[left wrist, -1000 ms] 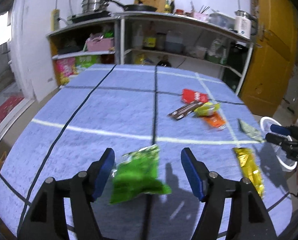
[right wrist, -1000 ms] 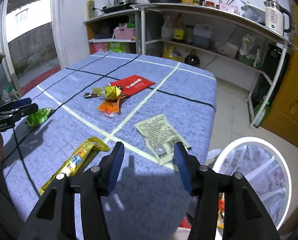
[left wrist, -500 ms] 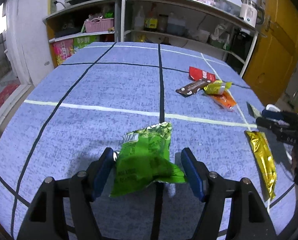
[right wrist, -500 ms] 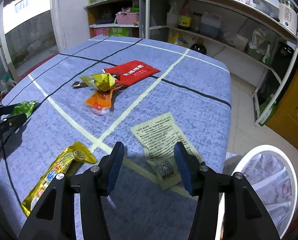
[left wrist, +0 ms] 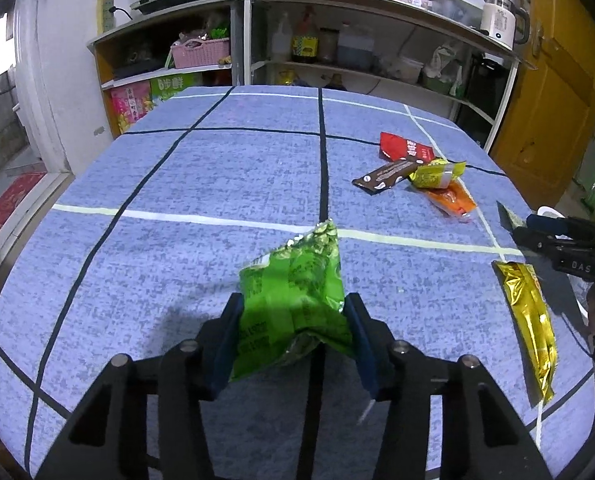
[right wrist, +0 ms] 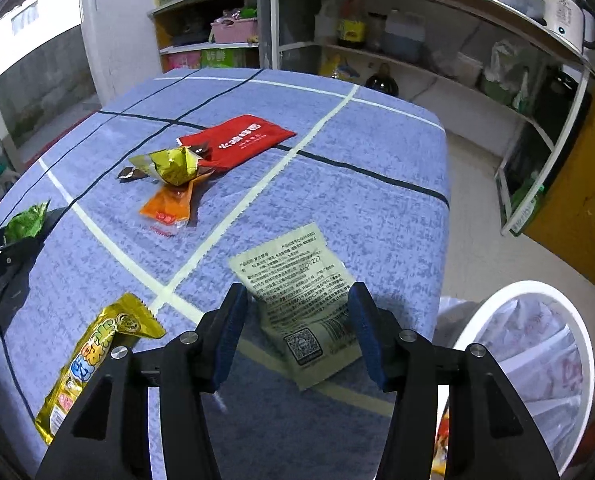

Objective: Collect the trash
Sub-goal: 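Grasp the green snack packet with the left tool while the right tool grasps the paper slip, then carry the green packet and paper slip over the bin and release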

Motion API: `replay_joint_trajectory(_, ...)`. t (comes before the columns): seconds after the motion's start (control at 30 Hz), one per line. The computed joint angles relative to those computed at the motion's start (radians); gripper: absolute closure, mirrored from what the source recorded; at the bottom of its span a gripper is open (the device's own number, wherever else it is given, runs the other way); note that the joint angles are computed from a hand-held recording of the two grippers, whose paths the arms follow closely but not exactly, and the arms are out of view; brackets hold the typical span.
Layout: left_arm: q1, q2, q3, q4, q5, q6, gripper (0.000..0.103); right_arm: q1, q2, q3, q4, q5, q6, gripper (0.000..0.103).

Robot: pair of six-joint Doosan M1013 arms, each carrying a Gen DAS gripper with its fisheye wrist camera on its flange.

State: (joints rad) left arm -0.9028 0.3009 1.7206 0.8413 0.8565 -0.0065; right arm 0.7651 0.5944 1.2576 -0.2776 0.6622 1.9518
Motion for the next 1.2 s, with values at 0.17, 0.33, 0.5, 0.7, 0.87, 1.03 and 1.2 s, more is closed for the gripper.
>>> replay_joint_trajectory(0.17, 0.001, 0.004, -0.008, -0.007, -0.011, 0.014, 0.056, 0.001, 0.001, -0.006, 0.047, -0.001, -0.031, 0.078)
replay_joint_trajectory(0.33, -0.003, 0.010, -0.018, -0.011, -0.022, 0.032, 0.058, 0.009, 0.001, -0.010, 0.041, 0.009, -0.021, 0.095)
replay_joint_trajectory(0.5, -0.010, 0.014, -0.027, 0.008, -0.021, 0.026, 0.059, 0.015, -0.013, 0.009, 0.027, -0.013, -0.014, 0.097)
replay_joint_trajectory(0.7, -0.017, 0.019, -0.039, 0.024, -0.031, 0.032, 0.059, 0.019, -0.046, 0.046, 0.028, -0.067, -0.013, 0.097)
replay_joint_trajectory(0.87, -0.024, 0.028, -0.061, 0.040, -0.043, 0.037, 0.060, 0.022, -0.075, 0.081, 0.002, -0.103, 0.023, 0.097)
replay_joint_trajectory(1.03, -0.031, 0.042, -0.093, 0.056, -0.066, 0.052, 0.060, 0.022, -0.118, 0.136, -0.054, -0.136, 0.092, 0.097)
replay_joint_trajectory(1.2, -0.042, 0.063, -0.137, 0.074, -0.091, 0.078, 0.060, 0.020, -0.170, 0.203, -0.139, -0.163, 0.198, 0.097)
